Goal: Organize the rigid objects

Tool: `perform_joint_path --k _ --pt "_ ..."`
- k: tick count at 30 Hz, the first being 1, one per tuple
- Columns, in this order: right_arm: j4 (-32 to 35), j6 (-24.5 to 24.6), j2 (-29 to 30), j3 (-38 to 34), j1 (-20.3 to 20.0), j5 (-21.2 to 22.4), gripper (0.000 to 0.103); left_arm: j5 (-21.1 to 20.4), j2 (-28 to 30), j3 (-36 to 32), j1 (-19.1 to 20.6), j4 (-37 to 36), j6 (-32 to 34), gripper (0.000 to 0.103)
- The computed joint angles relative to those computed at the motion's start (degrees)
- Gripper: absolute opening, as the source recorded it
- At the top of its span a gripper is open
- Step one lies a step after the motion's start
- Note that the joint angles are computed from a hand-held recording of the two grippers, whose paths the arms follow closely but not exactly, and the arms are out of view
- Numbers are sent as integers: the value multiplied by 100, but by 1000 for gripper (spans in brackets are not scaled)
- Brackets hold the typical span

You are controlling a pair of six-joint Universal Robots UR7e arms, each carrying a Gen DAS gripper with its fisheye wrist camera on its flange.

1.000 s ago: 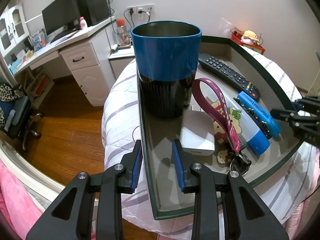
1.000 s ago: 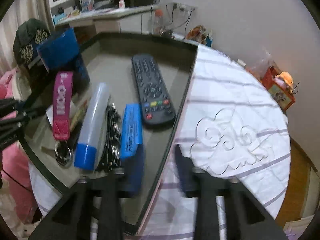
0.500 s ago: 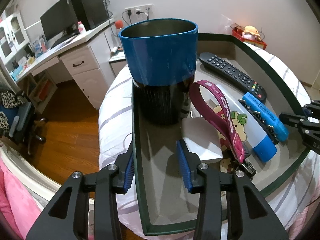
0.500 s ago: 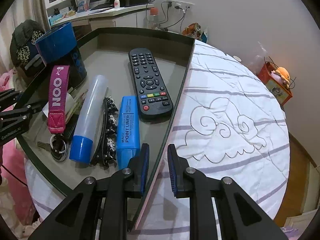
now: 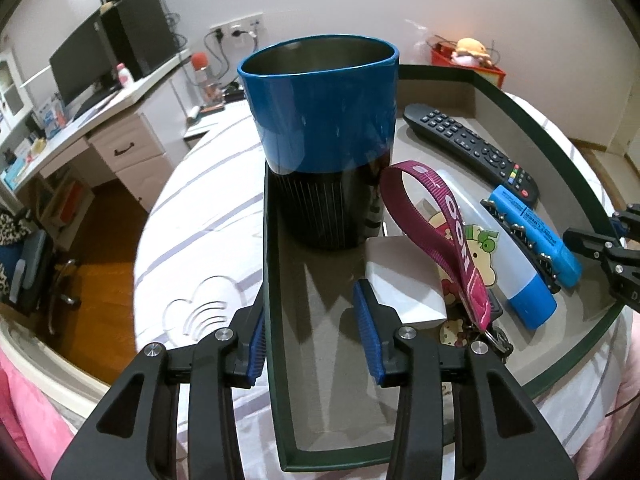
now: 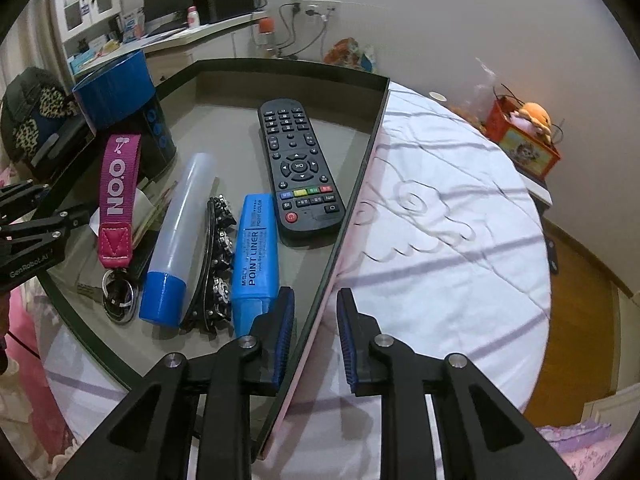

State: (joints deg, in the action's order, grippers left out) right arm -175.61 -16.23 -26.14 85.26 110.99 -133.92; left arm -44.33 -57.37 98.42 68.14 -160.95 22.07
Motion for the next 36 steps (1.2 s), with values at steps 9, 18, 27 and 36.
perform_joint_path --k 9,18,27,36 --pt "-776 53 -309 534 -130 727 44 -154 -299 243 35 -121 -149 55" --pt "-1872 170 -683 1419 -95 1327 70 -184 -965 945 -32 -673 92 72" --pt "-2025 369 -632 1768 -127 1429 73 -612 -1417 1356 -63 -587 329 78" --pt "-2056 485 -376 1591 -196 1589 73 -339 -1100 1305 -86 -432 247 79"
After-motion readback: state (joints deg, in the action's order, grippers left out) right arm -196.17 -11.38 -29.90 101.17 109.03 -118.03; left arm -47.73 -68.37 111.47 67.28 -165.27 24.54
